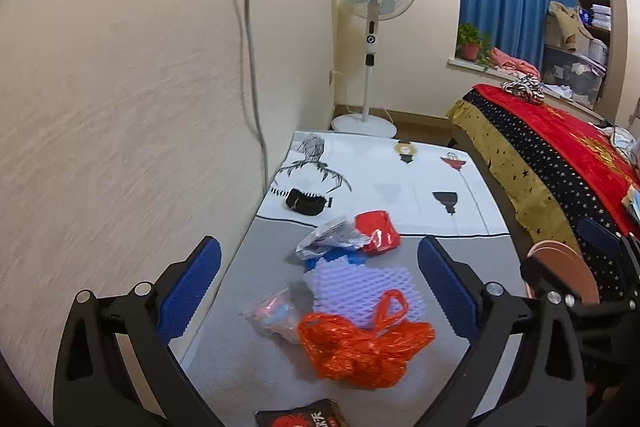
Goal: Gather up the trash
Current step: 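Bring both tools back over the remaining trash on the table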
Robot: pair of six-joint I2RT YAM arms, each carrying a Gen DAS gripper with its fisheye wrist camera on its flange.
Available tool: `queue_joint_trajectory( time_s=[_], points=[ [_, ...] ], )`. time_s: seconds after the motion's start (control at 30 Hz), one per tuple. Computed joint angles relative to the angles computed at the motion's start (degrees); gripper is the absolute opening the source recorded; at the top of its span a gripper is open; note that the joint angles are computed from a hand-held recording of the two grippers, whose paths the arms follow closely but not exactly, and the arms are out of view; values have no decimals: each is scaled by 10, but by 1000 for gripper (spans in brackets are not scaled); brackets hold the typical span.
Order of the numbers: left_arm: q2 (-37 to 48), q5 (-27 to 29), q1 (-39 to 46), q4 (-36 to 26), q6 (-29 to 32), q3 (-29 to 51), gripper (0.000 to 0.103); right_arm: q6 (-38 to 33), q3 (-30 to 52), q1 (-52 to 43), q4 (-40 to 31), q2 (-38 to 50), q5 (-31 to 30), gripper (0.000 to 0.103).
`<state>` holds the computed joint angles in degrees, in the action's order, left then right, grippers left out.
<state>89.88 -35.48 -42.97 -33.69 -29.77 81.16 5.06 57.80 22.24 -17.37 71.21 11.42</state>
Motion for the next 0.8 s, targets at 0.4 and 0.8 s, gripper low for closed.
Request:
queue_joint_trajectory(
  time_s=[0.4, 0.8],
  points=[
    [-3, 18, 36, 21, 18, -25, 96, 17, -16, 57, 47, 51, 19, 98],
    [-5, 46, 68, 19, 0, -33, 96, 31, -22, 73, 95, 104, 12, 88]
  ],
)
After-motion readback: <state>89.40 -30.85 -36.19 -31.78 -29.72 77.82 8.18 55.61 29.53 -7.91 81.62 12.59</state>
